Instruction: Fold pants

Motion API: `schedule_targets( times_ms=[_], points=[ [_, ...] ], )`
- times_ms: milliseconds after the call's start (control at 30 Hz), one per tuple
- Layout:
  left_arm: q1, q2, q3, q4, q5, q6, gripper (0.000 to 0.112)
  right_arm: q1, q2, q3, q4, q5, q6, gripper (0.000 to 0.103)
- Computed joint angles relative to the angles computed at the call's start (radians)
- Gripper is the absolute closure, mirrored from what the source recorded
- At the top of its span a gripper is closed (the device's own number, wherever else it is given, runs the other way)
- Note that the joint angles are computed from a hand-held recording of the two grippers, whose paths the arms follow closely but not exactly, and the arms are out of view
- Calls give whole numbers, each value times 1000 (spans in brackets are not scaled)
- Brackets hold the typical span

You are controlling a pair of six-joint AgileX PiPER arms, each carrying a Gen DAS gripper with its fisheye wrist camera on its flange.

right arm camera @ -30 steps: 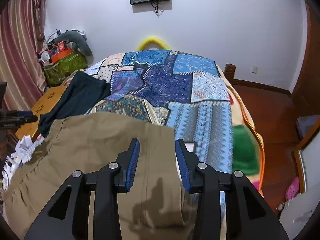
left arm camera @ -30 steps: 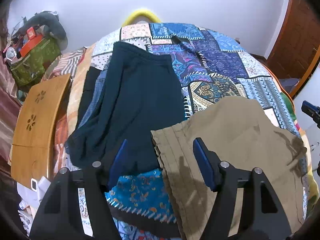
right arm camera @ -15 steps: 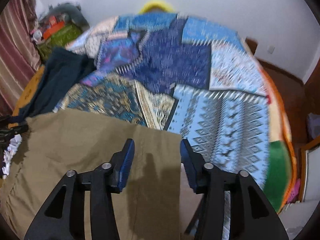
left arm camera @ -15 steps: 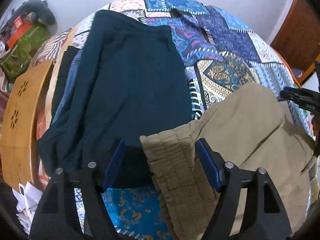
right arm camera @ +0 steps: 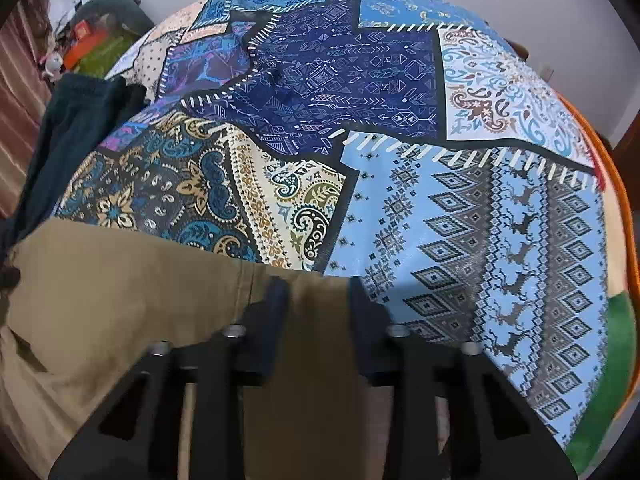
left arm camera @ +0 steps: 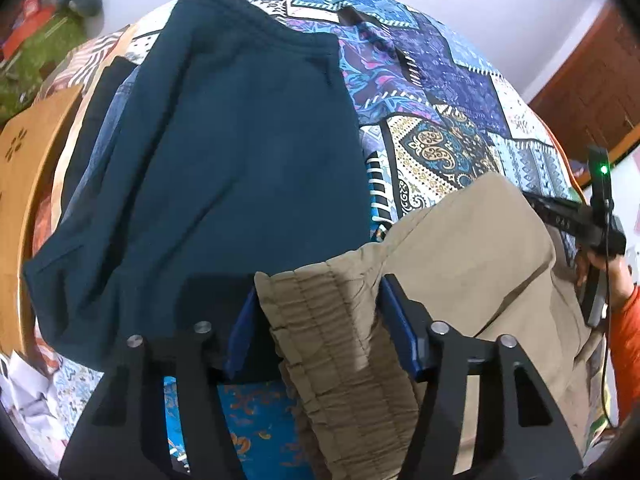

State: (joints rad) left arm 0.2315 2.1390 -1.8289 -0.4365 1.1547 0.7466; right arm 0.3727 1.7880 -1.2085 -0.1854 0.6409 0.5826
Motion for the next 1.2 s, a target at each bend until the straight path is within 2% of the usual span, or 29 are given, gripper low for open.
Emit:
schedule_targets(
  times_ms=[67, 267, 467, 633, 933, 1100, 1200],
  points=[
    [-1, -18, 23, 3, -20, 4, 56, 11, -5, -4, -33, 14, 17, 91],
    [-6, -133, 111, 33, -139, 41, 61, 96, -88, -23, -268, 70, 197, 92],
    [21, -240, 113, -17, -166, 71, 62, 168, -182, -154, -446, 180, 301, 93],
    [51, -306, 117, -42, -144, 101, 62, 235, -237, -211, -491, 257, 324, 93],
    [156, -495, 306, -150, -112, 290, 62, 400, -413, -64, -550, 341, 467, 93],
    [230, -602, 436, -207, -86, 415, 62, 569, -512, 25, -601, 456, 610, 93],
    [283, -659, 500, -235, -53, 486, 62, 712, -571, 78, -641, 552, 733, 93]
  ],
)
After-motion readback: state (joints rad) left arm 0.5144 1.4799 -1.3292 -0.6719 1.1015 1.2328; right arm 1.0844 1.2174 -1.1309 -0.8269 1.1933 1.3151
